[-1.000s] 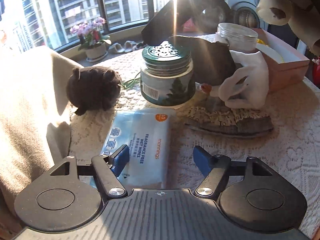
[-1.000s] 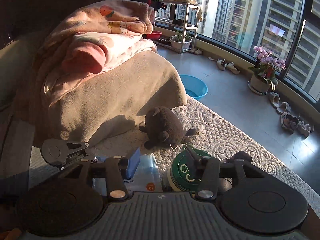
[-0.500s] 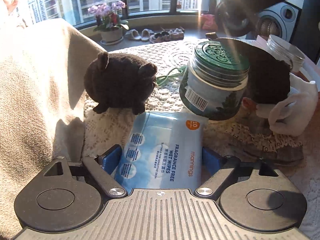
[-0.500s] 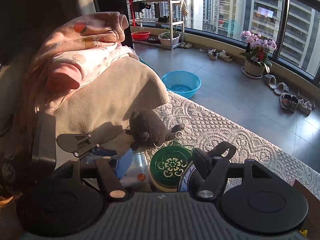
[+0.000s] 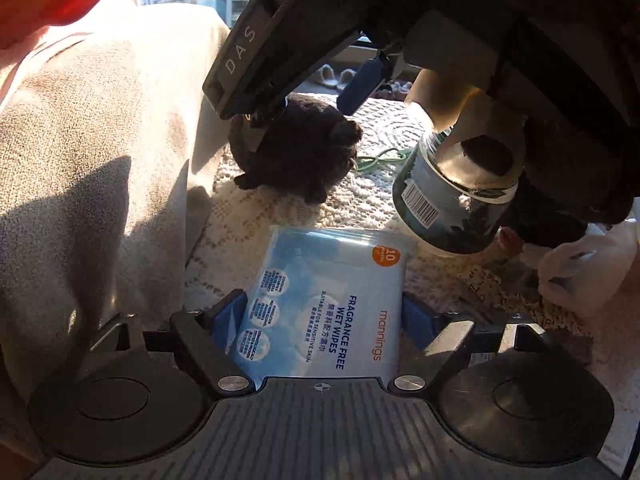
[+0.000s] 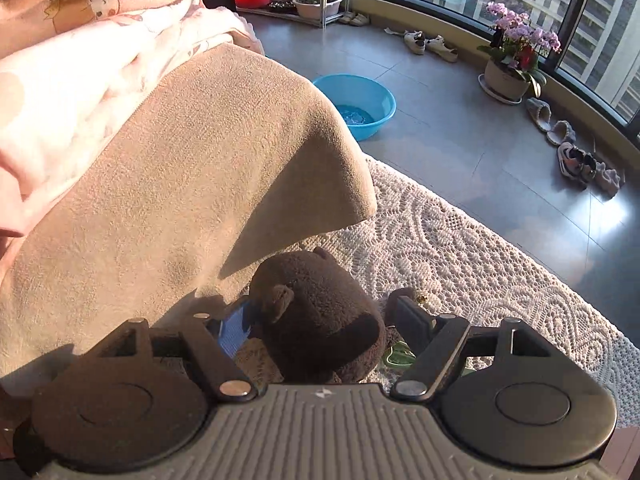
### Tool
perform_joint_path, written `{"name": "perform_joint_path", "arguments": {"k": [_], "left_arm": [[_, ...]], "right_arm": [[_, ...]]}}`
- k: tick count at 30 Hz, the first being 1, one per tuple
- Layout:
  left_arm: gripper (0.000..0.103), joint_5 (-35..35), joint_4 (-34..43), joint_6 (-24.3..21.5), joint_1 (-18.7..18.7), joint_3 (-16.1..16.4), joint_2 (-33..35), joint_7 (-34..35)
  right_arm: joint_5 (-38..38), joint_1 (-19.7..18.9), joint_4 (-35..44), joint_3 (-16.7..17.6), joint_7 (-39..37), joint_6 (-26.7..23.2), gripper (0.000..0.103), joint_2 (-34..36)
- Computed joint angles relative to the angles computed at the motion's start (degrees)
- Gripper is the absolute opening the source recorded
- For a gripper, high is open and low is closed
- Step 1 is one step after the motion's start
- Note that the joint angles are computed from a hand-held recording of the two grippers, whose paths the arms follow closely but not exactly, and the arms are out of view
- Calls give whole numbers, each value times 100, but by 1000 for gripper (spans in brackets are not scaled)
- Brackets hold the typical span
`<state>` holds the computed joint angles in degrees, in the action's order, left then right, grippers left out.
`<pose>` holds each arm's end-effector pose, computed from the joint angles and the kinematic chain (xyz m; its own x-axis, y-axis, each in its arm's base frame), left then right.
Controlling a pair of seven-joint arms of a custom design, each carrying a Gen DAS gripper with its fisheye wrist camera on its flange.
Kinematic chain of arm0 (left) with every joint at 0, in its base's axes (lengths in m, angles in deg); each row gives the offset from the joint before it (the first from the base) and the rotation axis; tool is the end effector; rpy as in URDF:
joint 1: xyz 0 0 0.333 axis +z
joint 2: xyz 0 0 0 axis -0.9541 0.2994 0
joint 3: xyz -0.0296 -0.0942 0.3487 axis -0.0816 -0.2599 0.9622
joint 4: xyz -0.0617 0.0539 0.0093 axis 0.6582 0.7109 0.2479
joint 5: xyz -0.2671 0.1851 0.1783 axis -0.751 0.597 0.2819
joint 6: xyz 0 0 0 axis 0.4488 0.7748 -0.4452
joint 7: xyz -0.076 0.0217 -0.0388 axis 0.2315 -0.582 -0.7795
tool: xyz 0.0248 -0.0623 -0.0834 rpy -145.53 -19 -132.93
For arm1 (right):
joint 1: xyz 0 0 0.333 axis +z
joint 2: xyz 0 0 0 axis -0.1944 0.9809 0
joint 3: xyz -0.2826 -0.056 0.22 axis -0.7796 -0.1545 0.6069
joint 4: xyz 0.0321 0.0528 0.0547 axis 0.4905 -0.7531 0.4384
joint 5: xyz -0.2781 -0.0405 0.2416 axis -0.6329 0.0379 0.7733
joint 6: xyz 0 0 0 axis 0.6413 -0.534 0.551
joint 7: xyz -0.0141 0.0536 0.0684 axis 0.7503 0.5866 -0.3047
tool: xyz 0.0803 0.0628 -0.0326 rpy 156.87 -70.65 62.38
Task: Organize soft objects
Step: 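Grasp the brown plush bear with the right tool while the left holds the wipes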
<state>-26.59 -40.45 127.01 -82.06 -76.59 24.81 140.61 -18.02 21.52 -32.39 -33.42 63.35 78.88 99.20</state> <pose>0.5614 -0.2241 0.4881 -0.1928 -0.9761 0.0998 -0.7621 0.0849 -0.6419 0.6877 0.4414 0.5179 0.5325 -0.8463 0.0166 -0.7319 -0.4702 -0.4932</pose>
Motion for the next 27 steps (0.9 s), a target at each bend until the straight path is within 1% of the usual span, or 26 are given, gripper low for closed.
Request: {"name": "perform_joint_path", "arguments": {"k": [1, 2, 3, 4, 5, 7, 9, 11, 13, 15, 18, 19, 20, 21, 22, 25, 27], "left_arm": [[87, 372, 0, -45, -161, 171, -19, -313], [87, 947, 24, -114, -362, 362, -18, -681], [88, 1508, 47, -200, -507, 489, -20, -973], [88, 1846, 19, -113, -578, 568, -25, -1197], [88, 1783, -5, -6, -453, 447, 3, -1210], [87, 1748, -74, 137, -344, 380, -24, -1175], [85, 1546, -153, 331, -228, 307, -45, -1175], [84, 833, -333, 551, 71, 13, -133, -718], [84, 84, -423, 691, 322, -286, -177, -207], [84, -348, -430, 694, 390, -386, -225, 70], [84, -766, -426, 718, 389, -420, -316, 350], [84, -674, -415, 720, 293, -307, -358, 236], [84, -395, -386, 714, 147, -125, -391, -37], [84, -186, -350, 716, 60, -8, -412, -245], [84, -129, -314, 722, 41, 25, -422, -327], [84, -243, -211, 719, 64, 0, -486, -380], [84, 166, -85, 667, -49, 138, -502, -791]], "right_arm": [[20, -5, 154, 9, 12, -111, 76, 102], [94, -45, 228, 61, -15, -167, 76, 155], [164, -77, 197, 106, -51, -151, 75, 150], [211, -97, 114, 138, -111, -103, 72, 113], [194, -78, -11, 123, -156, -21, 71, 52], [107, -23, -315, 84, -264, 164, 66, -115], [44, 10, -624, 72, -350, 302, 64, -320], [60, 1, -876, 94, -356, 399, 64, -500], [75, -17, -1213, 117, -369, 596, 64, -733], [73, -40, -1547, 137, -401, 822, 64, -977], [91, -85, -1986, 172, -406, 1127, 64, -1345], [93, -98, -2109, 180, -402, 1213, 64, -1446], [98, -114, -2276, 191, -397, 1333, 64, -1586], [107, -135, -2436, 206, -401, 1451, 64, -1716], [113, -156, -2623, 217, -398, 1591, 64, -1867], [92, -219, -3184, 222, -353, 2014, 64, -2316], [95, -291, -3561, 240, -333, 2315, 64, -2612]]}}
